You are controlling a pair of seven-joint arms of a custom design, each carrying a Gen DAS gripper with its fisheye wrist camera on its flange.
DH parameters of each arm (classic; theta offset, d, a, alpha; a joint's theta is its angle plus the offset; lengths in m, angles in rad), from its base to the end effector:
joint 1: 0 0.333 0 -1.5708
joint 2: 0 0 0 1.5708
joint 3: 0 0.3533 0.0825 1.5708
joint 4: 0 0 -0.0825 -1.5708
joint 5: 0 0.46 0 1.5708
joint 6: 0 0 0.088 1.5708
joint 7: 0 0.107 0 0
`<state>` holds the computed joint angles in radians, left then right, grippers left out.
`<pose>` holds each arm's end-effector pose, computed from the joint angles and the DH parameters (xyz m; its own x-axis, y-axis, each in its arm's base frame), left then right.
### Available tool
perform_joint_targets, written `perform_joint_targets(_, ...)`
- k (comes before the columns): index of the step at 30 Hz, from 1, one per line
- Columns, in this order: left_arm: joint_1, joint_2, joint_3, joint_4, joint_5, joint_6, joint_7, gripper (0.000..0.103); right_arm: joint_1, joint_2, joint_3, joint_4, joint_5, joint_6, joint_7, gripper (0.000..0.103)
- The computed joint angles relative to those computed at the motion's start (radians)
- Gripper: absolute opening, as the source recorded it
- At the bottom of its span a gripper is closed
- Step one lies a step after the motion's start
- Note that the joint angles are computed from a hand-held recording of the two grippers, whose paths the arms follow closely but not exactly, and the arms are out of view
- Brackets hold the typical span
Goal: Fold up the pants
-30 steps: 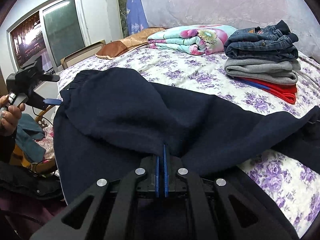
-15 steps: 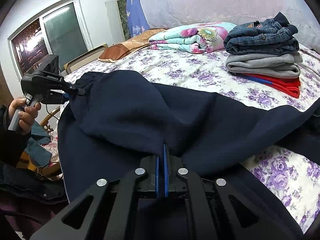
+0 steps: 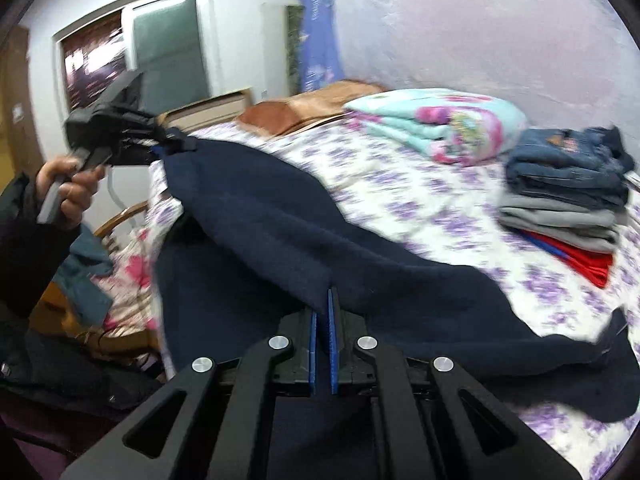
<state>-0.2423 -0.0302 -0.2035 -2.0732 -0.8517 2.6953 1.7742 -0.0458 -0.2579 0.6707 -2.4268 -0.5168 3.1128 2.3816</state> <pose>0.5957 -0.2581 0.5109 -0.1553 -0.7967 0.5841 -0.8691 -0.1708 -0.4641 0.4203 0.3707 0.4658 0.4021 -0.9134 -0.0630 -0.5853 -0.2035 -0.7849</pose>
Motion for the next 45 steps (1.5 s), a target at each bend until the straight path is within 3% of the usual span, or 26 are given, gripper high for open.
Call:
perform_joint_targets(4, 0.009, -0.010, 0.014, -0.077, -0.025, -0.018, 0.002, 0.014, 0.135, 0.055, -0.078, -0.005, 0.027, -0.027, -0.080, 0.006)
perform_joint_targets(8, 0.021, 0.024, 0.013, -0.094, -0.082, -0.033, 0.035, 0.014, 0.224, 0.076, -0.157, -0.025, 0.056, -0.017, -0.071, 0.006)
perform_joint_targets(12, 0.028, 0.034, -0.001, -0.096, -0.075, -0.031, 0.042, 0.015, 0.225, 0.078, -0.152, -0.020, 0.013, -0.058, -0.034, 0.006)
perform_joint_targets(15, 0.033, 0.033, -0.005, -0.102, -0.076, -0.046, 0.038, 0.017, 0.292, 0.112, -0.205, -0.010, 0.039, -0.116, -0.050, 0.006)
perform_joint_targets(21, 0.029, -0.023, 0.003, -0.132, -0.012, -0.083, 0.000, 0.017, 0.367, 0.091, -0.266, -0.026, 0.000, -0.123, -0.004, 0.008)
perform_joint_targets(25, 0.000, -0.096, 0.013, -0.168, 0.024, -0.062, -0.012, 0.017, 0.343, 0.033, -0.247, -0.046, -0.053, -0.090, 0.048, 0.008)
perform_joint_targets(28, -0.061, -0.154, 0.025, -0.190, -0.033, -0.024, 0.065, 0.019, 0.438, 0.077, -0.310, -0.031, 0.095, -0.174, -0.101, 0.012)
perform_joint_targets(30, -0.109, -0.153, 0.032, -0.176, -0.083, -0.013, 0.128, 0.028, 0.442, 0.102, -0.301, -0.018, 0.061, -0.222, -0.070, 0.013)
perform_joint_targets(31, -0.130, -0.143, 0.032, -0.162, -0.107, -0.020, 0.162, 0.035, 0.462, 0.086, -0.318, -0.026, 0.063, -0.215, -0.067, 0.028)
perform_joint_targets(32, -0.147, -0.130, 0.030, -0.146, -0.130, -0.032, 0.197, 0.038, 0.473, 0.069, -0.326, -0.035, 0.113, -0.206, -0.096, 0.056)
perform_joint_targets(34, -0.172, -0.079, 0.014, -0.094, -0.165, -0.091, 0.273, 0.039, 0.390, -0.039, -0.264, -0.066, 0.004, -0.221, 0.054, 0.081)
perform_joint_targets(35, -0.173, -0.059, 0.004, -0.075, -0.178, -0.112, 0.300, 0.039, 0.356, -0.088, -0.242, -0.080, -0.025, -0.234, 0.099, 0.086)
perform_joint_targets(37, -0.171, -0.009, -0.026, -0.036, -0.183, -0.140, 0.342, 0.039, 0.309, -0.189, -0.237, -0.098, -0.008, -0.310, 0.144, 0.089)
perform_joint_targets(39, -0.165, 0.039, -0.054, -0.002, -0.173, -0.156, 0.362, 0.039, 0.245, -0.253, -0.257, -0.076, 0.049, -0.492, 0.205, 0.089)
perform_joint_targets(40, -0.161, 0.066, -0.068, 0.016, -0.160, -0.171, 0.371, 0.039, 0.228, -0.254, -0.287, -0.065, 0.083, -0.539, 0.222, 0.089)
perform_joint_targets(43, -0.147, 0.114, -0.102, 0.038, -0.126, -0.162, 0.362, 0.039, 0.184, -0.181, -0.368, 0.002, 0.177, -0.669, 0.267, 0.089)
perform_joint_targets(45, -0.135, 0.138, -0.119, 0.044, -0.124, -0.160, 0.346, 0.039, 0.158, -0.069, -0.393, 0.077, 0.160, -0.714, 0.292, 0.088)
